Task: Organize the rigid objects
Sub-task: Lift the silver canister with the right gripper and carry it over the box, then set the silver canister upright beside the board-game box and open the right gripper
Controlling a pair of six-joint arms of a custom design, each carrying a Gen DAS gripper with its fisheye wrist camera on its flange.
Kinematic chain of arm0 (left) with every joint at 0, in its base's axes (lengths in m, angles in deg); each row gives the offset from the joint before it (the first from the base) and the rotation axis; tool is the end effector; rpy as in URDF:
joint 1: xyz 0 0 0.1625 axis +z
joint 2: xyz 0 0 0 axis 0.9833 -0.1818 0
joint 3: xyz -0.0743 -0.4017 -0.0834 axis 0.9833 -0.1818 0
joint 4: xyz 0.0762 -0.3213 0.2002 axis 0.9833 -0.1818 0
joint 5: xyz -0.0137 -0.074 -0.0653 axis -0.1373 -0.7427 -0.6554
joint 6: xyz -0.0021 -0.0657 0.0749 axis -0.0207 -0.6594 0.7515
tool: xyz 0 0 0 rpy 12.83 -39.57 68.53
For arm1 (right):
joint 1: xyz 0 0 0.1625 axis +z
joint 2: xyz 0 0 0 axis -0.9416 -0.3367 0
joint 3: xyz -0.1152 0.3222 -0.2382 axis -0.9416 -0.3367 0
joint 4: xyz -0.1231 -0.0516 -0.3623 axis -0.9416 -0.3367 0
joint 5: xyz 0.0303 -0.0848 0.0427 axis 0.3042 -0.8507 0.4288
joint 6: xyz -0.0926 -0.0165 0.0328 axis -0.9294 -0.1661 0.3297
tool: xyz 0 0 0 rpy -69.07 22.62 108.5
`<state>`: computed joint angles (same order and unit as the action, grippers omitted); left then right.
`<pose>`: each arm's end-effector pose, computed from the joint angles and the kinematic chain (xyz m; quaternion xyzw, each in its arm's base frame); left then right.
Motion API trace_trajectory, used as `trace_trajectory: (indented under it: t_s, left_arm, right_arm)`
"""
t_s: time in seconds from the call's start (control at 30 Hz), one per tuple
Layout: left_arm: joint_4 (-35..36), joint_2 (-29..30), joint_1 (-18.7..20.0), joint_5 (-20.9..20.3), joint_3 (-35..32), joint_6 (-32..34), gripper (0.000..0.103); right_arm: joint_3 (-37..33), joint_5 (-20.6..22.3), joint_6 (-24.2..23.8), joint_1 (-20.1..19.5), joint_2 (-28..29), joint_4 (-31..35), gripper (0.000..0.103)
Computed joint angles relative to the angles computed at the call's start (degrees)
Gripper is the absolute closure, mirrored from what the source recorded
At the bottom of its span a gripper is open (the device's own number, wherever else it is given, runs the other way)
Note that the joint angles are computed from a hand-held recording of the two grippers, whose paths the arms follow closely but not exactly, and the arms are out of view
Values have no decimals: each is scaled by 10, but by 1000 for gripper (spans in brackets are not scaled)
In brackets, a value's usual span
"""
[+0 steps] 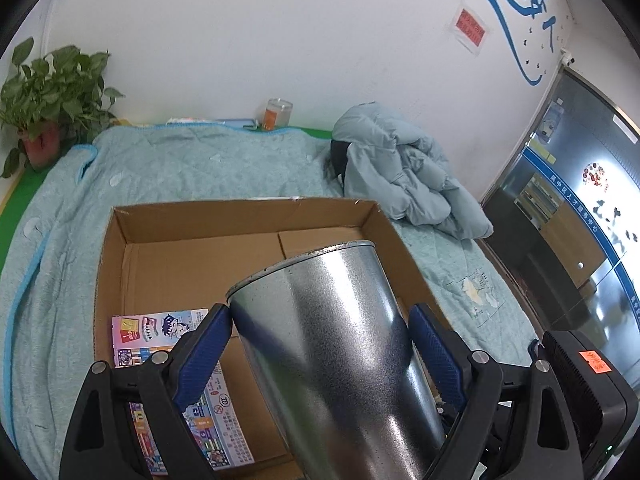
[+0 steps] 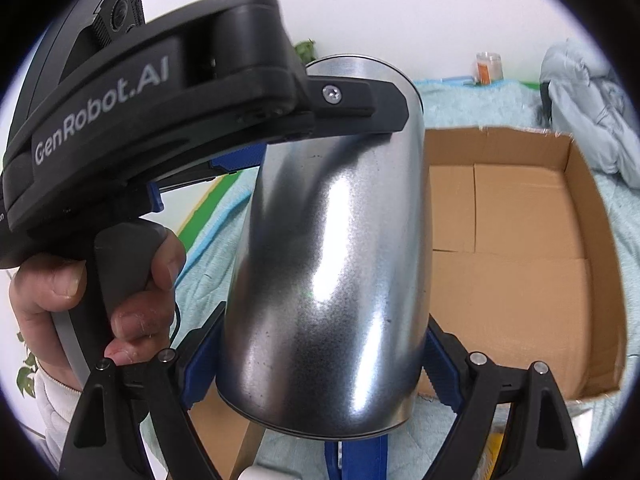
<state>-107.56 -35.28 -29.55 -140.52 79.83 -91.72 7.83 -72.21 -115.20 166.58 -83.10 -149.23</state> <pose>-0.4091 -0.7806 0.2218 0.1879 0.9219 -0.2868 0.1803 0.2083 -0.7345 0.3133 0.2867 -0.9430 0.1570 0.0621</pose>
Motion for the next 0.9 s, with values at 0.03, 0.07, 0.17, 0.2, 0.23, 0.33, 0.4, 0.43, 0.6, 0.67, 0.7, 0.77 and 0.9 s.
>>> trace_trajectory:
  t_s: [0.03, 0.07, 0.17, 0.2, 0.23, 0.33, 0.4, 0.43, 0.6, 0.67, 0.7, 0.77, 0.9]
  left_arm:
    - [5, 6, 7, -6, -9, 0, 15]
    - [10, 12, 14, -10, -18, 0, 15]
    - [34, 36, 35, -26, -53, -4, 15]
    - [42, 43, 40, -30, -63, -6, 15]
    - [58, 53, 48, -36, -79, -10, 15]
    - [93, 78, 65, -50, -116, -17, 15]
    - [110, 94, 72, -57, -138, -17, 15]
    - [120, 102, 76, -60, -150, -16, 15]
    - [164, 136, 87, -63, -206, -14, 15]
    - [180, 143, 91, -62, -214, -18, 15]
    - [184, 142, 92, -63, -211, -24, 15]
    - [166, 124, 98, -73, -169, -31, 15]
    - [132, 100, 94, -66, -114, -21, 16]
  right_arm:
    - [-7, -4, 4, -1, 8, 7, 16]
    - [-18, -6, 6, -2, 16, 14, 16]
    - [-37, -13, 18, -6, 35, 30, 16]
    - [-42, -17, 22, -9, 42, 34, 16]
    - [-42, -19, 28, -9, 44, 38, 16]
    - [-53, -30, 50, -14, 58, 58, 16]
    - [-53, -34, 59, -17, 62, 62, 16]
    - [-53, -34, 66, -20, 64, 65, 16]
    - [-76, -39, 93, -24, 84, 91, 16]
    - [-97, -41, 105, -25, 97, 119, 16]
    - [-104, -41, 112, -25, 102, 132, 16]
    - [-126, -43, 121, -26, 116, 163, 15]
    - [-135, -52, 118, -22, 119, 176, 14]
